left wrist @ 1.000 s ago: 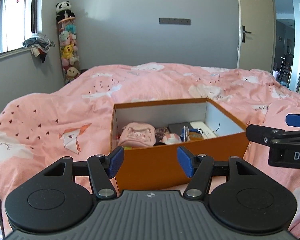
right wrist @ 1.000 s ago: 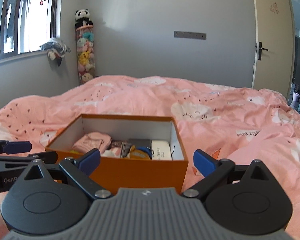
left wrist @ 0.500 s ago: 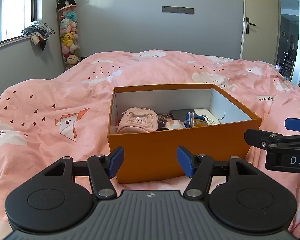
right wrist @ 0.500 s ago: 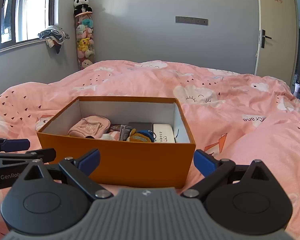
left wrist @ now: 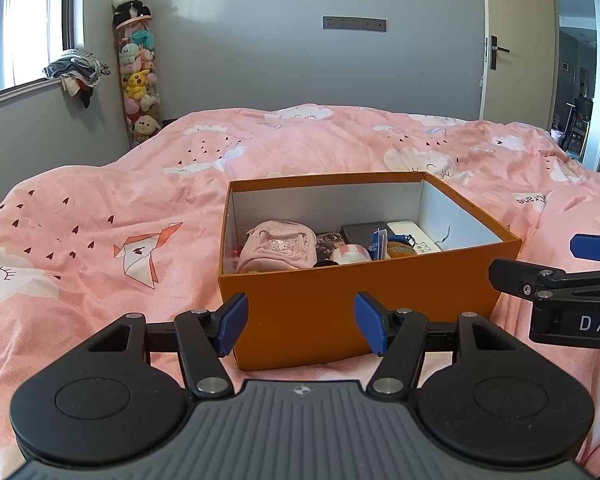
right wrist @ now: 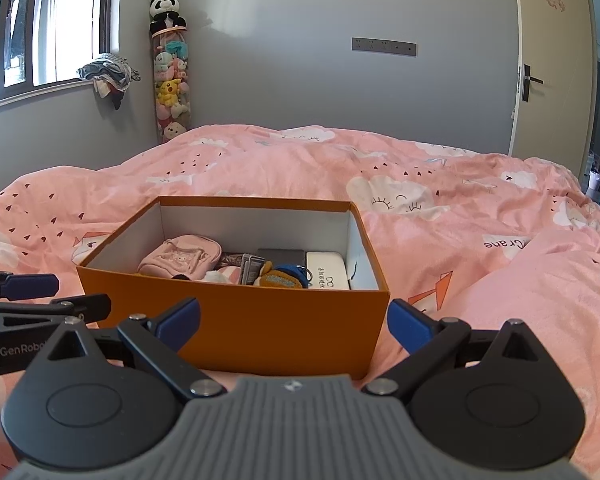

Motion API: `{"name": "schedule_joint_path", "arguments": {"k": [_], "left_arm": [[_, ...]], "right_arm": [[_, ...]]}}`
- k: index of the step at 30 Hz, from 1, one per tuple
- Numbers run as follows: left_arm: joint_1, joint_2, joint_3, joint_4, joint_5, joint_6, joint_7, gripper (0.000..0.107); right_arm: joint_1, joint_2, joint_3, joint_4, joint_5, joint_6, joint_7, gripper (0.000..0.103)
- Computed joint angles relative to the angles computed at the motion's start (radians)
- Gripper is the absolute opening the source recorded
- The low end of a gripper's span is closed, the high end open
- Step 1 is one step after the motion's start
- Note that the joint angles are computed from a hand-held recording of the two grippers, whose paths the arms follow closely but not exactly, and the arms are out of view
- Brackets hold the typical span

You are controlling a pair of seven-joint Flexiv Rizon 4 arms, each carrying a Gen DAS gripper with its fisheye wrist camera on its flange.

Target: Organize objects

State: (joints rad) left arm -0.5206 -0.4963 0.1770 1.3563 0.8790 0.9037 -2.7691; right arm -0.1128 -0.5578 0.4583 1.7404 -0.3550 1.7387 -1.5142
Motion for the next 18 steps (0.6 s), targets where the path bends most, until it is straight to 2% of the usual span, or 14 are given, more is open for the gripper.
{"name": "schedule_joint_path", "arguments": {"k": [18], "left_arm": [[0.008, 0.006, -0.004, 0.01, -0.012, -0.001, 0.003, 0.072]], "right_arm": [[-0.006, 0.001, 0.015, -0.004, 0.027, -0.019, -0.03, 0.1]]}}
